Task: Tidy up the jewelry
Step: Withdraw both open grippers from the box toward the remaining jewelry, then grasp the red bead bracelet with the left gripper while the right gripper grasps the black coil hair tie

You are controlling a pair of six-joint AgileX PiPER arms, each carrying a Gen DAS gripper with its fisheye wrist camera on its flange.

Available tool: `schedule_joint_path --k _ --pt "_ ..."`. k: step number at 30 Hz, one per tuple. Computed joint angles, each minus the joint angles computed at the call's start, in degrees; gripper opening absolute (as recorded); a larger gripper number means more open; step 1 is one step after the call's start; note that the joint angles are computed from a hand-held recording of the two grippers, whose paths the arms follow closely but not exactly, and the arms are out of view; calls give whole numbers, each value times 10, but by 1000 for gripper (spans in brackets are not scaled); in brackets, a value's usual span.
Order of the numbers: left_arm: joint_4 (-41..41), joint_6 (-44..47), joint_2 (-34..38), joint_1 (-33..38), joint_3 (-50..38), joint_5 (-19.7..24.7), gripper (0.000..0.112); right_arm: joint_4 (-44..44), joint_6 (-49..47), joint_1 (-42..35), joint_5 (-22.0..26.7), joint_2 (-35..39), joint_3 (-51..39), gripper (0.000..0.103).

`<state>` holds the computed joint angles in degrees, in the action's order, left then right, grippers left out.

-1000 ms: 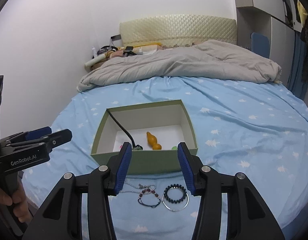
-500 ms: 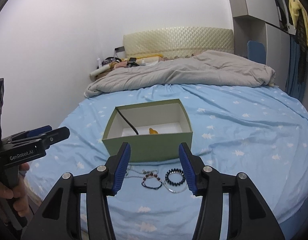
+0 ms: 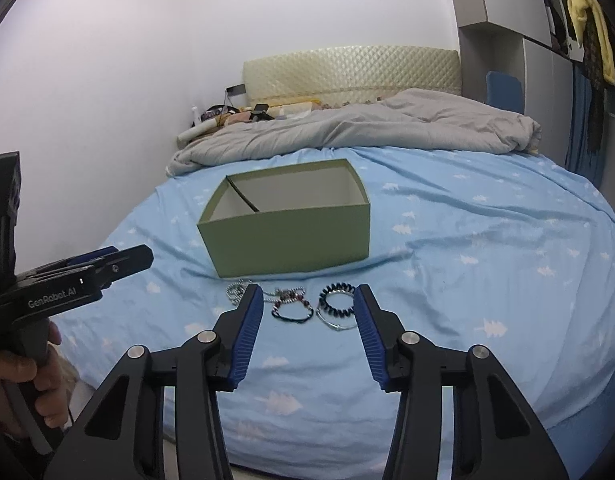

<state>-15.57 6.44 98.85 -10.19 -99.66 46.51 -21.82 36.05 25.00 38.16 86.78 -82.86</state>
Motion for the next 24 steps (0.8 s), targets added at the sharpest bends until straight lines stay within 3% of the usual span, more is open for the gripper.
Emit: schedule_joint_path --k 6,14,24 --pt "-12 1 2 -8 35 -39 74 -17 12 -7 -31 -3 29 40" --pt "-27 15 25 -22 44 -82 72 39 -50 -45 -48 37 15 33" --pt "-54 29 126 -37 -24 -69 47 119 -136 -83 -54 122 -29 27"
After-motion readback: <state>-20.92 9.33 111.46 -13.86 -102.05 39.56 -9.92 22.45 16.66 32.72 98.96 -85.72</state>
